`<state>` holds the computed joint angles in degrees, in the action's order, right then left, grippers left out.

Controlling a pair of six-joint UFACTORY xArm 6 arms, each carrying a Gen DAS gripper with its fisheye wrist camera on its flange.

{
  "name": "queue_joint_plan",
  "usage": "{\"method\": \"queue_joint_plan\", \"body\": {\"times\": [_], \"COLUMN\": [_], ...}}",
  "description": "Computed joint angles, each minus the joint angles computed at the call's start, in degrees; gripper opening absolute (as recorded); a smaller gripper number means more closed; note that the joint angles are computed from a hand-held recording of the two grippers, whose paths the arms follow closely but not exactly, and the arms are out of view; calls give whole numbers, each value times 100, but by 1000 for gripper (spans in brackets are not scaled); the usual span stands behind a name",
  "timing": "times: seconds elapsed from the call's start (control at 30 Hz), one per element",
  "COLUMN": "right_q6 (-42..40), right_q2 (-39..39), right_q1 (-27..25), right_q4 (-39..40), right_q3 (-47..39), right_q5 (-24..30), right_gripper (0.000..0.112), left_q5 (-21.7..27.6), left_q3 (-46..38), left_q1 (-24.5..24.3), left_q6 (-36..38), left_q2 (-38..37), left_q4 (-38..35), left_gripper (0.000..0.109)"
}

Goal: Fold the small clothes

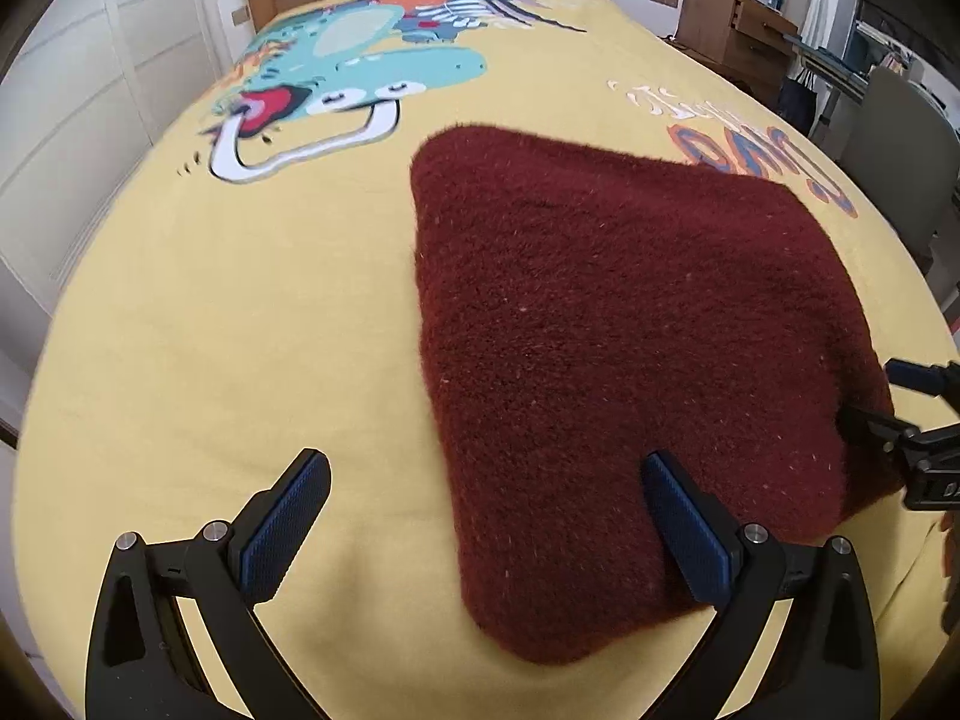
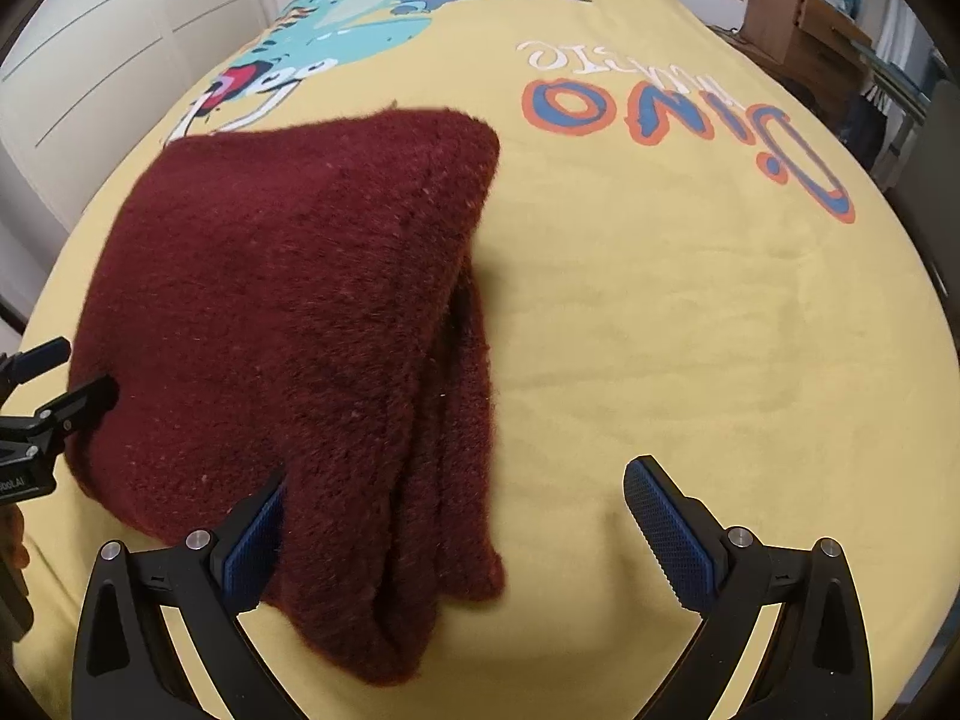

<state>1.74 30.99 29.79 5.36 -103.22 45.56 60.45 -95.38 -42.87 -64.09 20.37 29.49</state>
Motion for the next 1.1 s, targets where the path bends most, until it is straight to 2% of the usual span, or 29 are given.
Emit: {"method": "queue_joint_plan", "body": {"times": [0.2,0.4,0.57,0.77,1.1], "right_q6": [248,376,683,1073,1254], "right_q2": [-616,-1411,-2101,-2762,-3452], "right_q1": [42,90,111,98,75], "right_q4": [-157,-461,-875,-1409,-1565], "right_q3": [337,789,1299,1888,2501], "right_q5": [-115,-57,-71,-80,18], "right_gripper": [102,103,103,103,103], "left_q5": [529,1676,2276,2627,2590], "left_q3": [-276,-992,-1291,-1399,-1381], "left_q1": [-235,-634,-982,-1280,-1462], "left_q6": [-261,-374,-645,-686,-722], "left_q2": [-222,-261,-342,-418,-342], "left_q4": [108,351,626,702,465], "left_gripper": [102,102,102,102,102]}}
